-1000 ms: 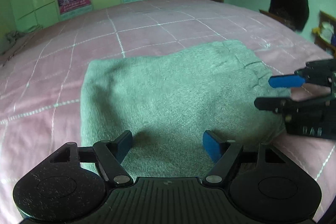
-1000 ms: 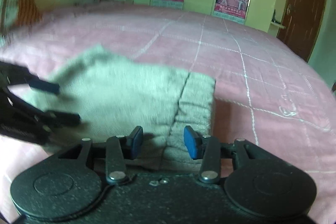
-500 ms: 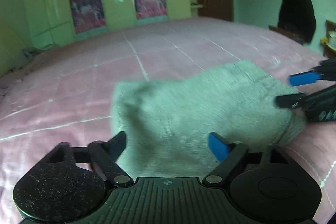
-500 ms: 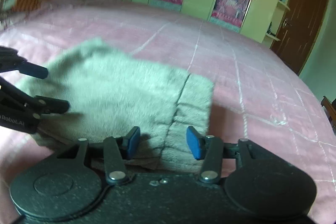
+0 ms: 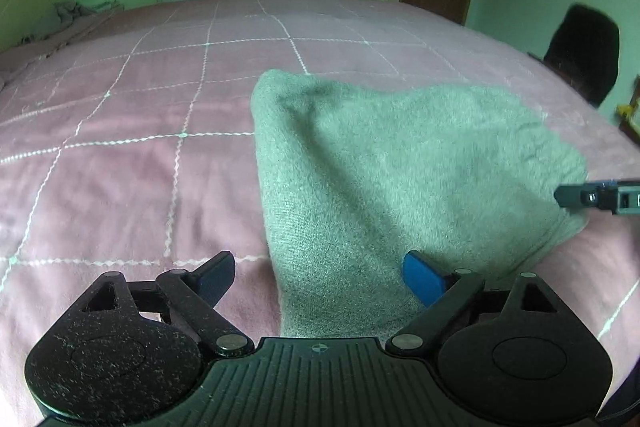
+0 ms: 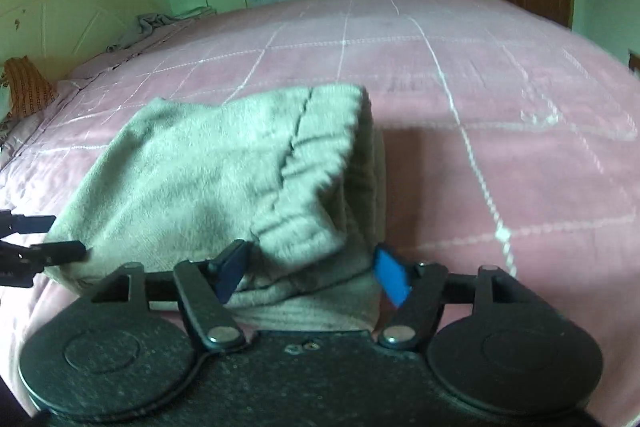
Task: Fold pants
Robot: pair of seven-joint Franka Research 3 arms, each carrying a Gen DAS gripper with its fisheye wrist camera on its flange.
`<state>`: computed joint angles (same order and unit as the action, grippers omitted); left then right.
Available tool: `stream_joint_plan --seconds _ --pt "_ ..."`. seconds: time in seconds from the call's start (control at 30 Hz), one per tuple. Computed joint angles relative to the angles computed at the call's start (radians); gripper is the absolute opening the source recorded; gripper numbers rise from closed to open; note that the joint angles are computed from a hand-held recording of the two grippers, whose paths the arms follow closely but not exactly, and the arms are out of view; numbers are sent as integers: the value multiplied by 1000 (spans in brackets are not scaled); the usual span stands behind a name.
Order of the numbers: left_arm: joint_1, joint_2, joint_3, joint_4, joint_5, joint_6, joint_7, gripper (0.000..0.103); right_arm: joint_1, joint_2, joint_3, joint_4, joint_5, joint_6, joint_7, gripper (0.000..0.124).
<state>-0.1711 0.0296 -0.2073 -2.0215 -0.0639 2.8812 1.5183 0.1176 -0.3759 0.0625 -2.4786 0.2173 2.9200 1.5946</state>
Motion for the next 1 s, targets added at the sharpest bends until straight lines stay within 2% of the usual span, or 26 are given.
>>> stream_joint_plan --seconds 0.1,0.17,0.3,0.37,0.47,0.5,0.6,0.63,0.7,0.73,0.8,0.9,1.0 --pt "6 -16 -4 -24 -128 28 78 91 11 -37 -13 -28 20 33 -6 66" --pt "6 -19 2 -35 -138 32 74 91 2 -56 -10 -48 28 55 2 64" --pt "4 -17 6 -43 -177 42 58 91 63 -57 -66 -57 97 99 -47 54" --pt "3 -18 8 -48 -143 57 17 91 85 -28 -86 -22 131 68 -62 54" --pt "4 -21 17 -54 41 80 -142 91 131 4 -125 4 227 65 -82 57" --pt "5 -22 18 -54 69 83 -164 91 144 8 -135 10 262 69 -87 55" --pt "8 -26 18 -54 72 93 -176 91 211 -9 -172 4 364 142 -160 46" --pt "9 -25 19 -52 77 93 -183 91 199 -8 -162 12 370 122 -161 47" --pt "11 -26 20 -47 85 87 -190 91 119 0 -107 22 290 69 -69 45" --pt "12 -27 20 -47 87 89 -191 91 121 -4 -111 19 324 62 -75 45" --pt "12 -30 21 -48 96 94 -197 91 201 -30 -185 1 440 55 -126 46" --pt "13 -26 21 -45 104 96 -208 91 261 -53 -229 -19 550 54 -193 46" --pt "12 -27 19 -43 108 91 -216 91 289 -24 -247 11 645 33 -247 49"
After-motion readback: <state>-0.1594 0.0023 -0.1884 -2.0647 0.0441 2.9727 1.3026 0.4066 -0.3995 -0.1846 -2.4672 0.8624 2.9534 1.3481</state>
